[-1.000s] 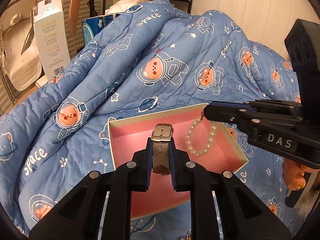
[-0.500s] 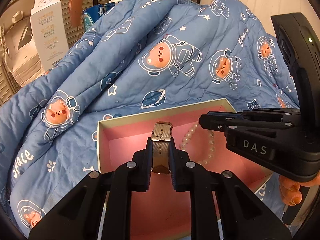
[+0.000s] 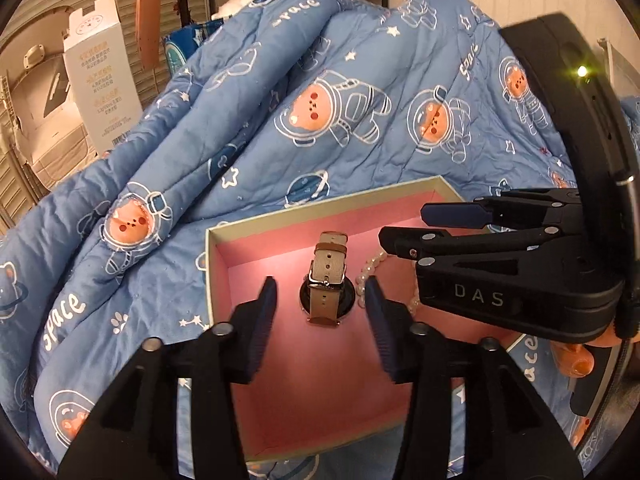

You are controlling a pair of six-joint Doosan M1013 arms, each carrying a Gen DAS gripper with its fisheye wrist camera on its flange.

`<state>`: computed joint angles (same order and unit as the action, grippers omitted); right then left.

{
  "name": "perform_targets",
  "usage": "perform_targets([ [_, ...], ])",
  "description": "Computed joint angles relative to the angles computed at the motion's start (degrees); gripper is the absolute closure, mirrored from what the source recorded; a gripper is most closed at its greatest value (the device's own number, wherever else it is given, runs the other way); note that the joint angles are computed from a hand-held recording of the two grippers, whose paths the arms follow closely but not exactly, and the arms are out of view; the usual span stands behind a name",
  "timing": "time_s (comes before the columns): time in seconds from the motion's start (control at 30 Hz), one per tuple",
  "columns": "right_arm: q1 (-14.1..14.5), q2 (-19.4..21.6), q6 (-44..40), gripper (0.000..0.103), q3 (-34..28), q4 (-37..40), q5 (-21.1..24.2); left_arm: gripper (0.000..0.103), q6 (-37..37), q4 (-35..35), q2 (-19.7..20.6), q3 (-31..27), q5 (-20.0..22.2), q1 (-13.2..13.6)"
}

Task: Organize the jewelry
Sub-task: 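Carry the watch into the pink box and open the left tool while the right tool drops the bracelet there, then grasp a silver ring with the right tool while the left tool grasps another ring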

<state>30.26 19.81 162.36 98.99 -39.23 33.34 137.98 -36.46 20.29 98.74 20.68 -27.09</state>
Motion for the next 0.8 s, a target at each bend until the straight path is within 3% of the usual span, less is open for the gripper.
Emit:
perform_targets([
  [0.1,0.32,-0.87,3.32,0.059,0.78,-3.26,-0.24,0.038,8.23,-9.06,-1.60,1.24,-0.70,0.89],
  [0.3,2.58,-3.92,13.35,0.041,3.94,-11.74,-0.60,0.017,19.12,-21.00,-5.52,5.21,-2.71,2.77],
  [0.57,8.94,-7.88,20.37,0.034,9.48,-18.54,1.47,0.015,26.79,-26.71,-10.02,12.33,-0.39,5.70],
  [0.8,14.19,-8.35,22.64,0.033,12.39,-18.31,4.86,0.015,30.72,-29.18,-13.12,18.18,0.71,6.32],
])
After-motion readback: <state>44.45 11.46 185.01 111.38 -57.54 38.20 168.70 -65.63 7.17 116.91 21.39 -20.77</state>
